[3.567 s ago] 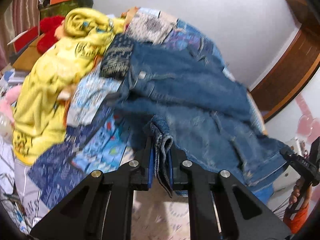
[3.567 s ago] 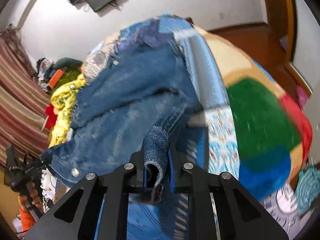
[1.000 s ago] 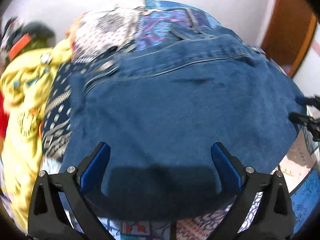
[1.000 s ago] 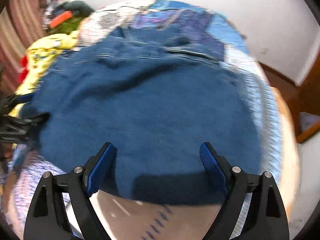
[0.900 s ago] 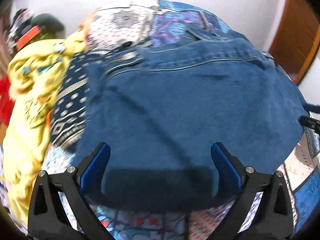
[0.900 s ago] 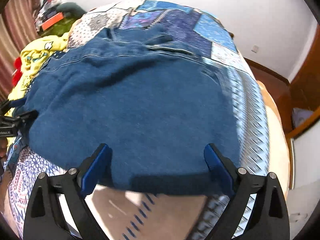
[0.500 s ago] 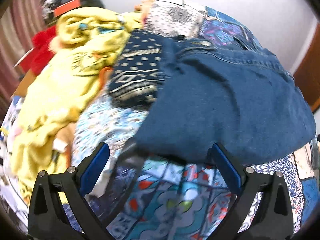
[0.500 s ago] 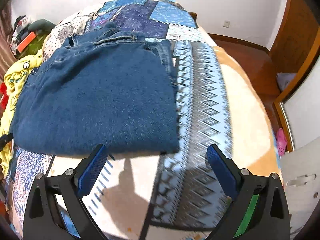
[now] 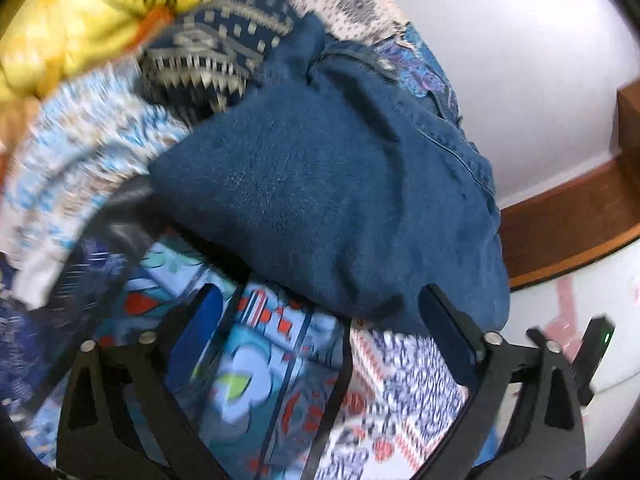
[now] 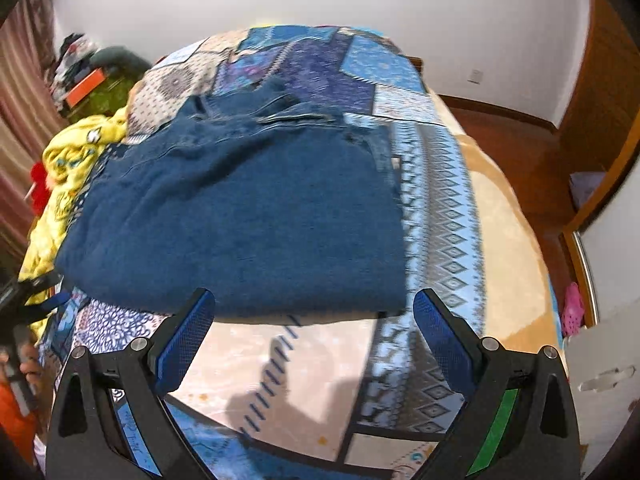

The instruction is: Fold large clothes

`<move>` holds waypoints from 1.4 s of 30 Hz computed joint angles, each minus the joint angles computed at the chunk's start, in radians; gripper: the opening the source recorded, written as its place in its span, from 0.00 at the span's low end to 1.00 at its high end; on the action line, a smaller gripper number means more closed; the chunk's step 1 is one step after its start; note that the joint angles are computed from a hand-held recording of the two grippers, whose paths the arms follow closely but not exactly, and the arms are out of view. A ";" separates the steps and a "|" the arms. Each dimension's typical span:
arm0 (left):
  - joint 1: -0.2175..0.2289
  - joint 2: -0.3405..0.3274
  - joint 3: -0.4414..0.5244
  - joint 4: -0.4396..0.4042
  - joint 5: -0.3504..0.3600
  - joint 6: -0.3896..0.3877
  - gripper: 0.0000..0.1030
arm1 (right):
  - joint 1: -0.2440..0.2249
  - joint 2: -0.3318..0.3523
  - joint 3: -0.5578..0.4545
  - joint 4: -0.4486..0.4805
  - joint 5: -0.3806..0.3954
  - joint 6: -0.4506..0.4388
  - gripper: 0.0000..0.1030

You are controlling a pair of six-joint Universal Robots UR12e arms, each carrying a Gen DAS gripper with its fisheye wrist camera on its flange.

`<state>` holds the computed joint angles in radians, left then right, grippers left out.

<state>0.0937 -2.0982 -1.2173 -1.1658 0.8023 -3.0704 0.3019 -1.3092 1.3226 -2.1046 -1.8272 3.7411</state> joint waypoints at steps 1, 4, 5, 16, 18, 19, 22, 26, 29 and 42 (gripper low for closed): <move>-0.002 -0.016 0.017 -0.019 -0.019 -0.003 0.92 | 0.002 0.006 -0.005 -0.001 0.004 -0.015 0.96; -0.012 -0.053 0.049 0.022 -0.037 -0.048 0.89 | 0.006 0.022 -0.022 0.008 0.010 -0.047 0.96; -0.016 -0.063 0.061 0.043 -0.043 -0.063 0.83 | 0.005 0.027 -0.028 0.013 0.013 -0.054 0.96; -0.040 -0.084 0.118 0.163 -0.011 -0.084 0.34 | 0.008 0.064 -0.087 0.069 0.044 -0.027 0.96; -0.030 -0.084 0.125 0.210 -0.064 -0.110 0.29 | 0.015 0.073 -0.108 0.083 0.031 -0.034 0.96; -0.027 -0.083 0.126 0.236 -0.084 -0.121 0.28 | 0.019 0.080 -0.123 0.092 0.026 -0.039 0.96; -0.030 -0.073 0.143 0.289 -0.078 -0.114 0.26 | 0.032 0.099 -0.167 0.107 0.014 -0.051 0.96; -0.016 -0.058 0.149 0.391 -0.096 -0.141 0.24 | 0.052 0.141 -0.240 0.106 0.017 -0.088 0.96; 0.000 -0.030 0.125 0.448 -0.078 -0.108 0.24 | 0.063 0.185 -0.299 0.101 0.044 -0.124 0.96; -0.013 -0.001 0.098 0.410 0.071 0.019 0.24 | 0.055 0.347 -0.444 0.184 0.257 -0.138 1.00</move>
<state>0.0802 -2.0996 -1.1198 -0.7558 0.8729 -3.0510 0.3570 -0.9620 0.8786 -1.9201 -1.5701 3.6026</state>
